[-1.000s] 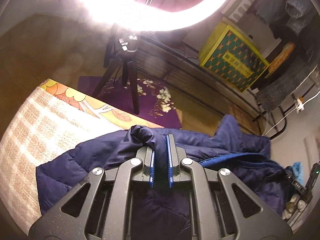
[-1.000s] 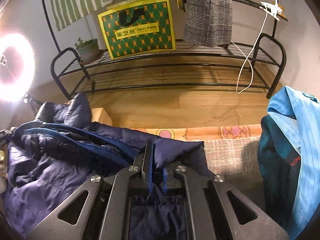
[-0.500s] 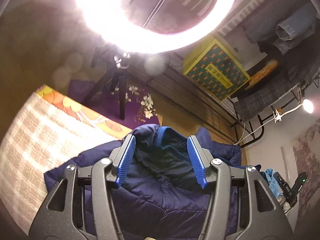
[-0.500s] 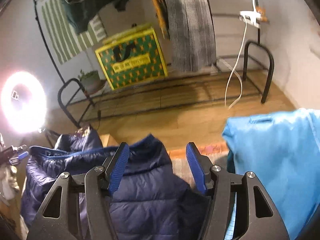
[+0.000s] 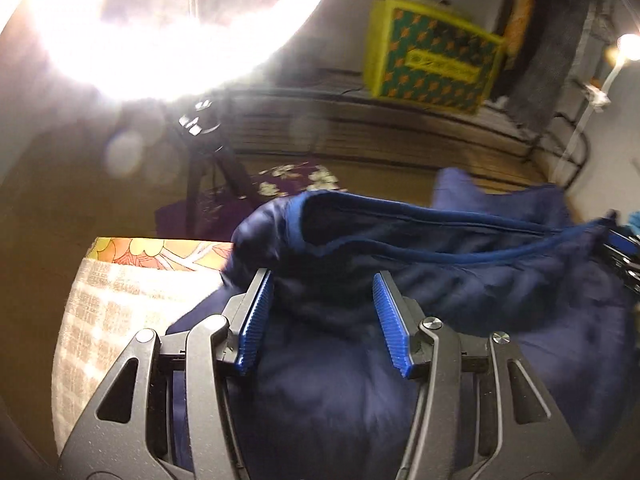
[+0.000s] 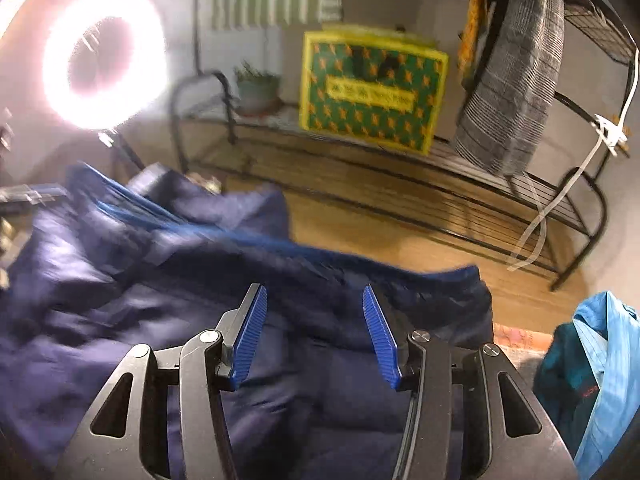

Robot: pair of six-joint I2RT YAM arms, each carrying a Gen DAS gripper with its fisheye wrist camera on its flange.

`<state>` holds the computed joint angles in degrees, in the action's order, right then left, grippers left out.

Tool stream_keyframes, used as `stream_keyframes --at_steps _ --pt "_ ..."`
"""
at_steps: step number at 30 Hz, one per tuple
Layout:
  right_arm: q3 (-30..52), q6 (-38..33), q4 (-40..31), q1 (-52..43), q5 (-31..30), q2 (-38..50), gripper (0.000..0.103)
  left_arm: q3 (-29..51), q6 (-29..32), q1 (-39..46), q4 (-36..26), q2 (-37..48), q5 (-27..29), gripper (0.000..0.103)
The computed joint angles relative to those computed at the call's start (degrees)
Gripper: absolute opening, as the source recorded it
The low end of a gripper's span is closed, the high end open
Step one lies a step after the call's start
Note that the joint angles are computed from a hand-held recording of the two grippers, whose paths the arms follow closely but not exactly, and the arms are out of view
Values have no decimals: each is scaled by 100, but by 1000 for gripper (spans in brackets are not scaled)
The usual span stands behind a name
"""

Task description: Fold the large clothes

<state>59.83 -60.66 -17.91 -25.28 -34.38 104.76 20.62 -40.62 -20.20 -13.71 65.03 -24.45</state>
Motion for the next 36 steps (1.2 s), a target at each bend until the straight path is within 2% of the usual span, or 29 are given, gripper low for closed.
stream_keyframes --at_steps 2,3,5,6,8,10,12,14,17,18,21,25,26,28,30,32,35,36 --pt "282 497 240 27 350 340 49 69 -82 156 384 762 -226 54" --pt "645 777 -13 -21 335 610 47 73 -93 265 611 1047 -185 54" --pt "988 987 -286 -62 340 816 47 79 -58 363 777 1223 -219 54" --pt "983 995 -282 -51 386 787 47 114 -75 311 672 1173 -292 54" --pt "771 894 -104 -17 507 600 47 228 -138 133 228 955 -554 54" --pt "542 758 -9 -85 501 361 47 266 -474 -172 -433 321 -821 54" --pt "610 564 -392 -291 233 253 47 240 -873 -798 -1057 -676 -891 54" --pt "763 224 -1020 -560 -181 131 47 433 -1428 -1782 -1514 -1047 -1000 54" --pt "1063 -716 -2367 -934 -584 33 47 948 -1825 -2890 -1604 -203 -1244 54" --pt "958 -998 -2496 -1031 -573 -97 47 1076 -1786 -3015 -1499 120 -1222 54" --pt "648 -1426 -2436 -1266 -306 -256 47 1338 -1675 -3040 -949 1183 -1047 54" --pt "916 -1459 -2590 -1488 -122 120 47 1364 -1721 -2819 -328 2479 -959 54" --pt "913 -1456 -2480 -1531 -47 192 47 1284 -1789 -2816 -51 2667 -1037 54" --pt "1023 -1519 -2549 -1604 -2 330 47 1355 -1655 -2720 -9 2771 -1053 54" --pt "1093 -1528 -2626 -1685 -78 299 47 1550 -1760 -2721 -367 2860 -1126 54" --pt "1215 -1741 -2963 -1908 -318 200 47 1784 -2130 -3003 -949 2856 -1349 54" --pt "1769 -2316 -4038 -2491 -668 274 47 1944 -2779 -3548 -1721 2319 -1783 54" --pt "2114 -2623 -4639 -2803 -739 416 47 1958 -2900 -3696 -1831 2181 -1842 54"
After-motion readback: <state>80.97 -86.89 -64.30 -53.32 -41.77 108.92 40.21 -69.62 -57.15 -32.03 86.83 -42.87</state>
